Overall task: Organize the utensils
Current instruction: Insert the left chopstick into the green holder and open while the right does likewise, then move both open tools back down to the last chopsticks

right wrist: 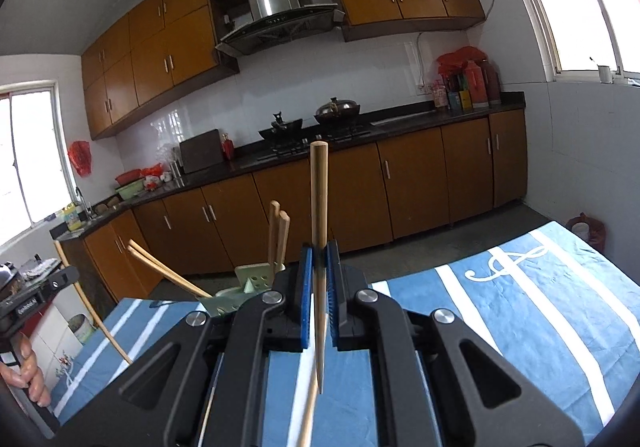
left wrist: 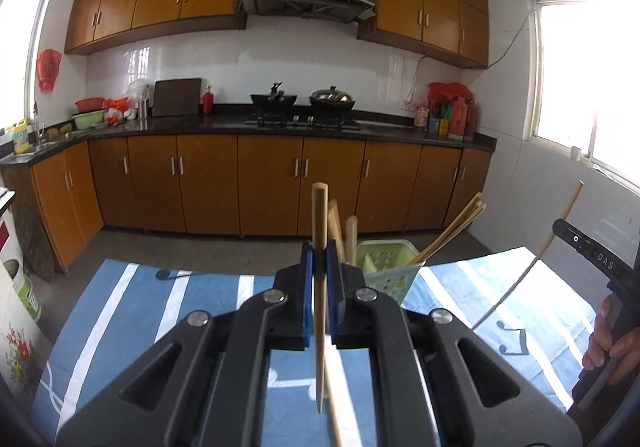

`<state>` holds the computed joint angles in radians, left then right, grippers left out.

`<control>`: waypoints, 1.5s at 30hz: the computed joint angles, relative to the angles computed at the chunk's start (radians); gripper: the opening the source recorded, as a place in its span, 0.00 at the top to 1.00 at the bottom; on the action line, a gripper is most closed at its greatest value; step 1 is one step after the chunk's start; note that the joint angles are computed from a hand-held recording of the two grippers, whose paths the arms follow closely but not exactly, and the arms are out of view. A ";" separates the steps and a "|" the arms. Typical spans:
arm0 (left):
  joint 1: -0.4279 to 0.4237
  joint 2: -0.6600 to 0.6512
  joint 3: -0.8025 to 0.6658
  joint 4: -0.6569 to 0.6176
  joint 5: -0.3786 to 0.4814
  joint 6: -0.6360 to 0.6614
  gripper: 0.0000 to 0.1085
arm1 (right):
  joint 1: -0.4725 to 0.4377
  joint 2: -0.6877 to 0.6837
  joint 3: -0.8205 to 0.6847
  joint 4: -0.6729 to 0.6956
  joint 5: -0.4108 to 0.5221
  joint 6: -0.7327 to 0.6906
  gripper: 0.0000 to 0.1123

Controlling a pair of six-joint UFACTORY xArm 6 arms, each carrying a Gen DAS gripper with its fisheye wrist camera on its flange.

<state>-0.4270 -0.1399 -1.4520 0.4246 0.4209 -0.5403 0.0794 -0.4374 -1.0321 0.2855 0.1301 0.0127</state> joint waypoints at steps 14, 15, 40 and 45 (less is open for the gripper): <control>-0.043 0.450 -0.689 0.201 0.070 -0.269 0.93 | 0.060 0.247 -0.272 -0.166 -0.169 0.178 0.93; -0.041 0.490 -0.746 0.204 0.080 -0.286 0.93 | 0.052 0.265 -0.285 -0.218 -0.173 0.233 0.93; -0.005 0.562 -0.735 0.122 0.139 -0.245 0.69 | 0.040 0.295 -0.264 -0.190 -0.069 0.202 0.66; 0.000 0.405 -0.531 0.146 0.103 -0.264 0.64 | 0.002 0.196 -0.164 -0.303 -0.050 0.299 0.66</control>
<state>-0.4273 0.2652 -1.9831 0.5703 0.5235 -0.8042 0.0812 -0.2417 -1.1964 -0.0178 0.0801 0.3114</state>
